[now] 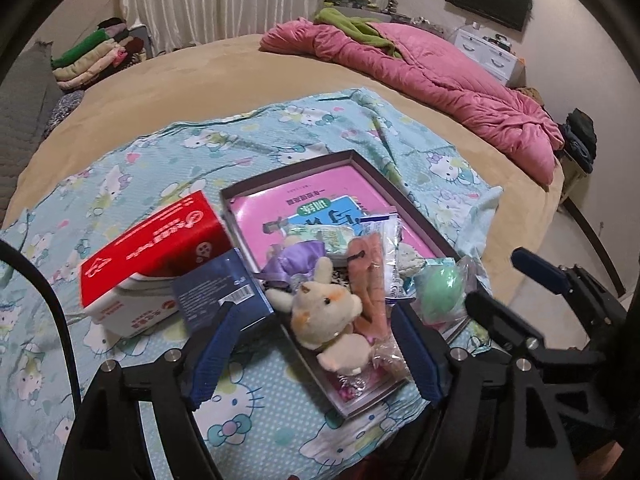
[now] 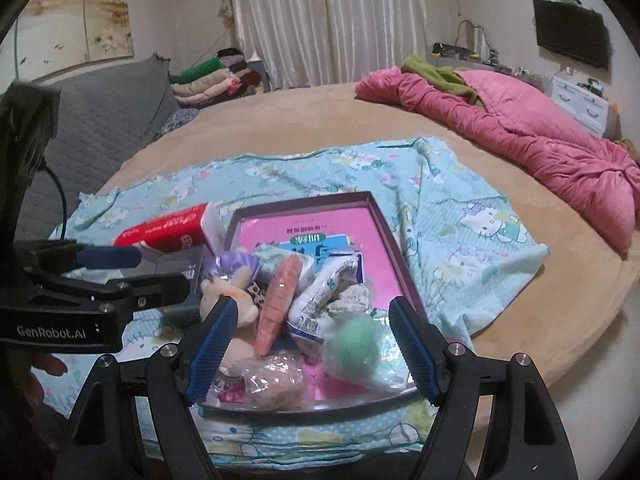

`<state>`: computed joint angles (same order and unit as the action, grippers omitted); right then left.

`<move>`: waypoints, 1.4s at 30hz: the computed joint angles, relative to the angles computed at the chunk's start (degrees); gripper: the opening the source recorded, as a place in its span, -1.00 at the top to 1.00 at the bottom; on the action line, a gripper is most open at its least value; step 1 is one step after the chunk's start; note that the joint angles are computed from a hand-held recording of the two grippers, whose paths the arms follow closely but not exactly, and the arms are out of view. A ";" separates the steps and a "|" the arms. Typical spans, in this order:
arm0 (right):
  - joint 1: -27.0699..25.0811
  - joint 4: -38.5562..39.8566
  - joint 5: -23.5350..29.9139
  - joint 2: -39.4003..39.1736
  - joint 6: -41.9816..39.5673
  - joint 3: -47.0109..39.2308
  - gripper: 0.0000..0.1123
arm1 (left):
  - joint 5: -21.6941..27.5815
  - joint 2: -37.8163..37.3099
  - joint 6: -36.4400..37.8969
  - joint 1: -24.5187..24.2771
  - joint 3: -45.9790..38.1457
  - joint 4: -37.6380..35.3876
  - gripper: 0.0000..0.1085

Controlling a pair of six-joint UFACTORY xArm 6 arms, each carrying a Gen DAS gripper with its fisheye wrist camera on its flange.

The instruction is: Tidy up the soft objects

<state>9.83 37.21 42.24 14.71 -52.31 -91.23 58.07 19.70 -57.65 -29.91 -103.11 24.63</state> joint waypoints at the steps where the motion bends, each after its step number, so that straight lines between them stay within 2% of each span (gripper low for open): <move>1: 0.04 0.15 0.04 -0.40 0.40 0.12 -0.41 | 0.12 -0.62 -0.63 -0.08 0.70 0.48 -0.42; 6: 0.54 0.05 0.58 -2.58 1.08 1.23 -0.42 | 1.61 -3.31 -2.80 -0.55 3.49 2.22 -0.43; 16: 2.00 1.01 0.39 -9.71 -1.80 8.99 -0.43 | 6.04 -9.22 -9.69 -3.57 10.56 5.78 -0.44; 24: 1.91 1.14 -1.99 -14.54 -1.59 15.80 -0.43 | 8.18 -13.16 -15.17 -6.76 16.28 6.32 -0.44; 31: 1.62 -2.02 -1.39 -16.27 1.34 18.78 -0.43 | 7.61 -14.61 -17.77 -7.24 18.97 5.91 -0.44; 42: 2.55 -2.58 -3.33 -18.35 -0.86 22.21 -0.43 | 7.99 -14.85 -18.42 -7.87 19.87 5.51 -0.44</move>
